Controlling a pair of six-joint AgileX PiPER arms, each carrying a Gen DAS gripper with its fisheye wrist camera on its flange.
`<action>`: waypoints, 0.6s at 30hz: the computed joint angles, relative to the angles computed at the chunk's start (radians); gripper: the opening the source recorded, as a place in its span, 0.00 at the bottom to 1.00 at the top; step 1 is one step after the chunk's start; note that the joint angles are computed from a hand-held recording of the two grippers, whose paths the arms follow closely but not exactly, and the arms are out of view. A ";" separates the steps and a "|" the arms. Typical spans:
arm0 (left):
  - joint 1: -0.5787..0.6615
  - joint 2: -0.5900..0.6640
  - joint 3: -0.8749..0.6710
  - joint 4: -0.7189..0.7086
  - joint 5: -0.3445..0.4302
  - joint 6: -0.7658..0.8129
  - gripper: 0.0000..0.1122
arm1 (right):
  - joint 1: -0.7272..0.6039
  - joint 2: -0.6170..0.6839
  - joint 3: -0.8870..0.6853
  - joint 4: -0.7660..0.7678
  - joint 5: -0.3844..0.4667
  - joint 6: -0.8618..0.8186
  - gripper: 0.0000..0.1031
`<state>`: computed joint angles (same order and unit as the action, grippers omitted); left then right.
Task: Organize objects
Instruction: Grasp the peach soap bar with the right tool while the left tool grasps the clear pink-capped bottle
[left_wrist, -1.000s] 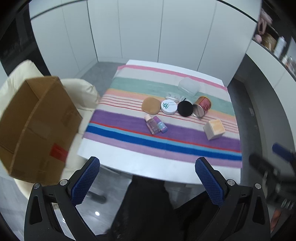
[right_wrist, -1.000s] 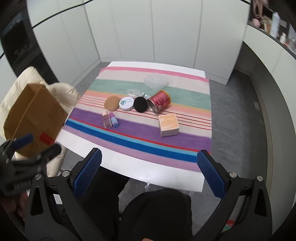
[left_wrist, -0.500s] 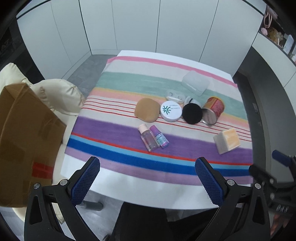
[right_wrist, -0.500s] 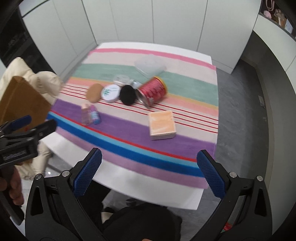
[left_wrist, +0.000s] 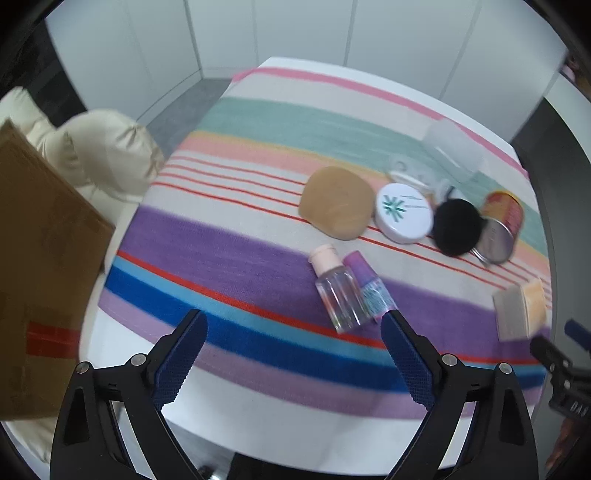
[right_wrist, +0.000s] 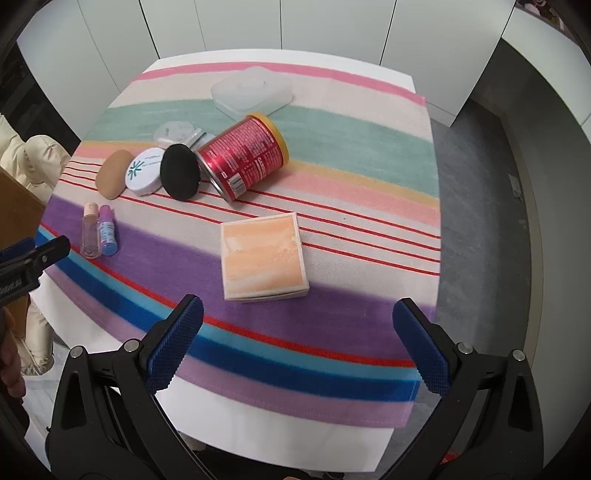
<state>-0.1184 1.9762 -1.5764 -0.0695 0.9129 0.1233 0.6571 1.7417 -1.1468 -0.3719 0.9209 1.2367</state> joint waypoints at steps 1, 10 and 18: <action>-0.001 0.016 -0.013 0.001 0.005 -0.008 0.85 | -0.010 0.009 0.001 0.002 -0.012 -0.008 1.00; -0.020 0.100 -0.057 0.014 0.001 -0.001 0.83 | -0.053 0.114 -0.028 0.013 -0.095 -0.059 1.00; -0.025 0.124 -0.085 -0.065 -0.012 0.104 0.49 | -0.078 0.148 -0.033 0.007 -0.155 -0.074 0.90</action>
<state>-0.1439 2.0999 -1.6617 -0.1347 0.9009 0.2271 0.5795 1.8900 -1.1795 -0.3653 0.7662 1.1629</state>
